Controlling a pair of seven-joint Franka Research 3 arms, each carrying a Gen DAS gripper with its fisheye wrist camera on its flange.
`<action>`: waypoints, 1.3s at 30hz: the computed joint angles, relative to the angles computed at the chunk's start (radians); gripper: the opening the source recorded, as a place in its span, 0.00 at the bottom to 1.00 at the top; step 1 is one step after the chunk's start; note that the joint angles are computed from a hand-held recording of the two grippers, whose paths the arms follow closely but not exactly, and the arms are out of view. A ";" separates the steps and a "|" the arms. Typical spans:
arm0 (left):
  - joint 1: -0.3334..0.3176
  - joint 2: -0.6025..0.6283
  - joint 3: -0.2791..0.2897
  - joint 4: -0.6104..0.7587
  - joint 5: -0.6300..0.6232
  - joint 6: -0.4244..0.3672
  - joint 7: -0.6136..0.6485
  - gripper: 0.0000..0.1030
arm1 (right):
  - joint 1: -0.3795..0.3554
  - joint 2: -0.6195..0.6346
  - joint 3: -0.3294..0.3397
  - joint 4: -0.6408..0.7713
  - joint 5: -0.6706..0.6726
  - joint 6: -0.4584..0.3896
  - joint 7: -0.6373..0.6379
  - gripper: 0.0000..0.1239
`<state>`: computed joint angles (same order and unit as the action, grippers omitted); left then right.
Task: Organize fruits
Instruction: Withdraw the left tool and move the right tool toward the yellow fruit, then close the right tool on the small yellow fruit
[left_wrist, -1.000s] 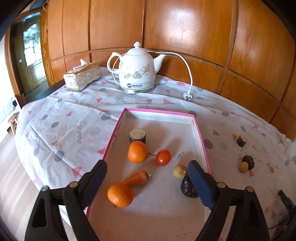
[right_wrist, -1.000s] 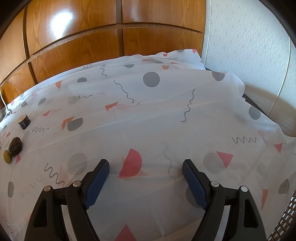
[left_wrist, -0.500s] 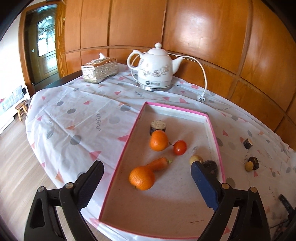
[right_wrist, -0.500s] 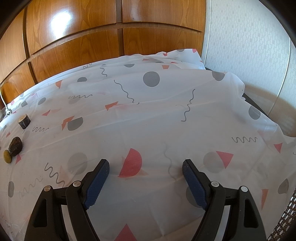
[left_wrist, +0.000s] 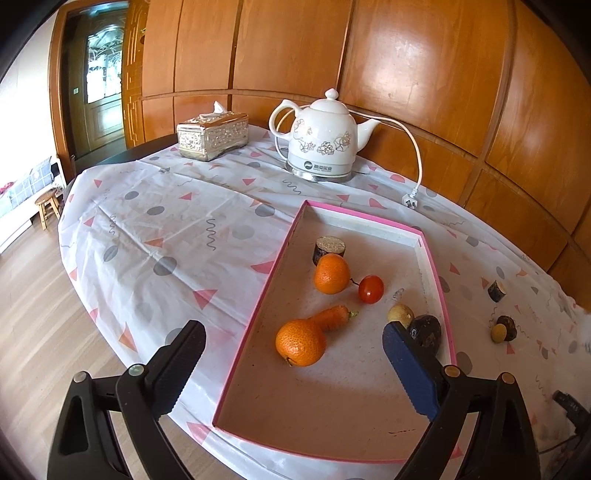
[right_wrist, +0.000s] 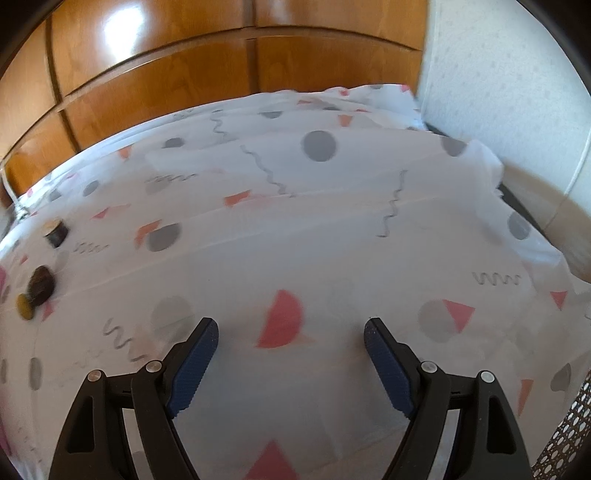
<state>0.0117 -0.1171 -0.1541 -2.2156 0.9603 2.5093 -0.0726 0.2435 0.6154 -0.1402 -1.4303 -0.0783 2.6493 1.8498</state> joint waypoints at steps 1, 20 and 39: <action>0.000 -0.001 0.001 -0.001 -0.001 0.002 -0.003 0.94 | -0.003 -0.004 0.010 -0.003 0.005 0.002 -0.014 0.67; 0.006 -0.007 0.002 -0.018 -0.021 0.020 -0.014 0.94 | -0.025 -0.024 0.181 0.015 0.224 -0.034 -0.393 0.67; 0.008 -0.012 0.000 -0.029 -0.043 0.023 -0.009 0.94 | 0.028 0.216 0.257 0.465 0.385 -0.345 -0.593 0.32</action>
<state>0.0195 -0.1287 -0.1540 -2.2447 0.9171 2.5322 -0.0816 0.2716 0.8316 0.1165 -0.9654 0.3067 2.3047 1.2570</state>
